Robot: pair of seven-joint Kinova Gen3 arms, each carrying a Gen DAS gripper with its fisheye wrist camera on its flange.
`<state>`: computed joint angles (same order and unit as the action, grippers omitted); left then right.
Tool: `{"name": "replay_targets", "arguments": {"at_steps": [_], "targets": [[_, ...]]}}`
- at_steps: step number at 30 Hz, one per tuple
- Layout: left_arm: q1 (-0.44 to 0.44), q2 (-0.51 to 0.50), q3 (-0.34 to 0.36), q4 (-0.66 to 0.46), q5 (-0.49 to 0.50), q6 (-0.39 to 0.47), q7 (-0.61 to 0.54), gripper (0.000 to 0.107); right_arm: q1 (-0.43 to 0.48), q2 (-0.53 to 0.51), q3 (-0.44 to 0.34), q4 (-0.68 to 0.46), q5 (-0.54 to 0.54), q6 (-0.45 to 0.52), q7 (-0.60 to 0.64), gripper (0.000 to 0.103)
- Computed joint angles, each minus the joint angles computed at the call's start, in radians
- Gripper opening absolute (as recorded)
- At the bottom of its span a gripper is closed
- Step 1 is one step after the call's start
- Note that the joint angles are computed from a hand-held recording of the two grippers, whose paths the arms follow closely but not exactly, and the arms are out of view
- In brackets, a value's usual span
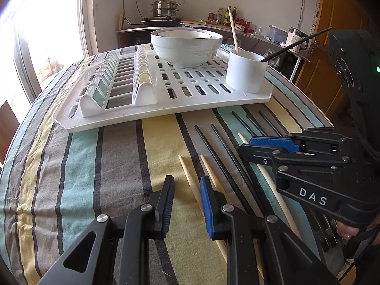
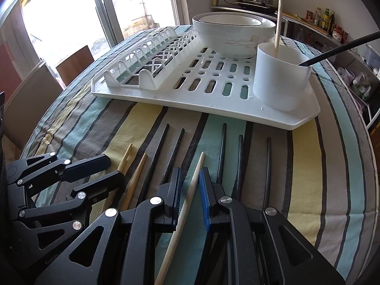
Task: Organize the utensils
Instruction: 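Grasp a wooden chopstick with the left tool while the right tool grasps another wooden chopstick, then lift both wooden chopsticks upright and carry them over the white cup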
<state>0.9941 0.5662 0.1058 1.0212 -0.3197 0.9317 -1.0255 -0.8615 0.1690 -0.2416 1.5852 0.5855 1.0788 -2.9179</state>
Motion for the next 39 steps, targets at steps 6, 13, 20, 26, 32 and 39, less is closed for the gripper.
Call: {"name": "replay_targets", "arguments": {"at_steps": [6, 13, 20, 26, 32, 39], "targets": [[0.001, 0.021, -0.006, -0.040, -0.001, 0.032, -0.011, 0.011, -0.007, 0.019, 0.007, -0.026, 0.006, 0.037, 0.023, 0.008], [-0.011, 0.040, 0.000, -0.080, 0.021, 0.056, -0.039, 0.005, 0.003, -0.006, 0.007, 0.012, 0.006, -0.010, -0.001, 0.006], [-0.027, 0.017, 0.000, -0.060, 0.047, 0.024, -0.042, 0.005, 0.005, -0.057, -0.018, 0.055, 0.056, -0.038, -0.058, 0.006], [-0.034, -0.032, 0.000, -0.032, 0.039, -0.022, -0.034, 0.005, 0.006, -0.104, -0.053, 0.070, 0.126, -0.025, -0.119, 0.005], [-0.028, -0.098, -0.003, 0.002, 0.002, -0.083, -0.008, 0.005, 0.002, -0.151, -0.106, 0.072, 0.224, 0.020, -0.193, 0.005], [-0.024, -0.172, 0.005, 0.056, -0.053, -0.155, 0.035, 0.005, -0.011, -0.184, -0.170, 0.062, 0.335, 0.097, -0.262, 0.005]]}}
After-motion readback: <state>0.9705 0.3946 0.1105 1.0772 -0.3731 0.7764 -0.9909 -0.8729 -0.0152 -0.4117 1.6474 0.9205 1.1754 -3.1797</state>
